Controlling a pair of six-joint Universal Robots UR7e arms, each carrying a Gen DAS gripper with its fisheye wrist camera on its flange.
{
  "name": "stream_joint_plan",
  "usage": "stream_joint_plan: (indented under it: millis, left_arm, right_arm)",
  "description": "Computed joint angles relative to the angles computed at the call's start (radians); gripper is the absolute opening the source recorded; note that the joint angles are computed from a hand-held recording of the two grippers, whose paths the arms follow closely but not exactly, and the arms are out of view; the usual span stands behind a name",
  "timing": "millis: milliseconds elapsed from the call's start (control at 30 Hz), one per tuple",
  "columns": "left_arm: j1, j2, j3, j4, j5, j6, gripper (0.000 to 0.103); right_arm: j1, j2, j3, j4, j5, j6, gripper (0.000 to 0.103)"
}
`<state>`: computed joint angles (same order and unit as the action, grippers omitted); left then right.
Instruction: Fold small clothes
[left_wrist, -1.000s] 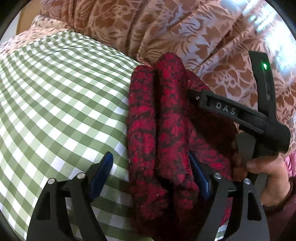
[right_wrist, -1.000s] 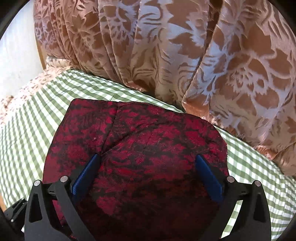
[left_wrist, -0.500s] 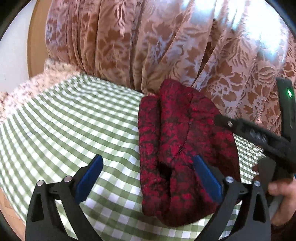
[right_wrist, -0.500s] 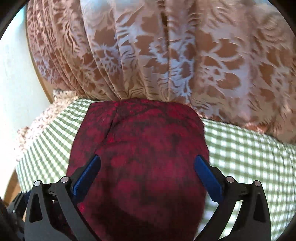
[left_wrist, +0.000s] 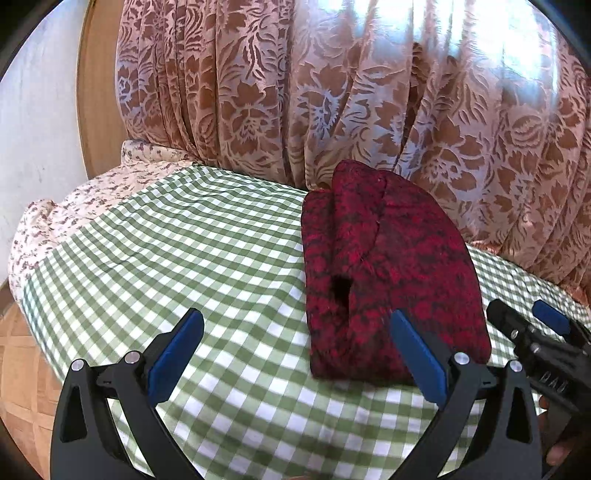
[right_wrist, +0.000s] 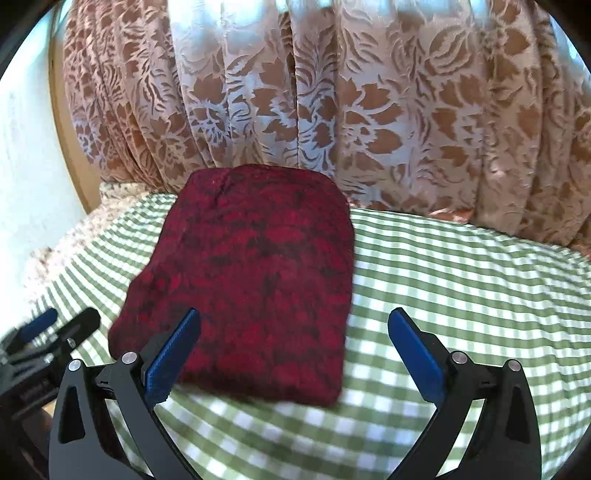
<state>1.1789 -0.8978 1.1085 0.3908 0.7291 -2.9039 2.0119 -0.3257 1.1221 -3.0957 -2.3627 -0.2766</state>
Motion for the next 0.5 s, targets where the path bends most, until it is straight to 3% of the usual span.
stream_joint_plan:
  millis: [233, 500]
  left_arm:
    - [-0.043, -0.077, 0.152, -0.121, -0.061, 0.072, 0.101]
    - [-0.077, -0.136, 0.256, -0.169, -0.072, 0.067, 0.101]
  right_arm:
    - [0.021, -0.036, 0.11, -0.098, -0.049, 0.018, 0.1]
    - [0.038, -0.076, 0.208, -0.185, -0.061, 0.008, 0.1]
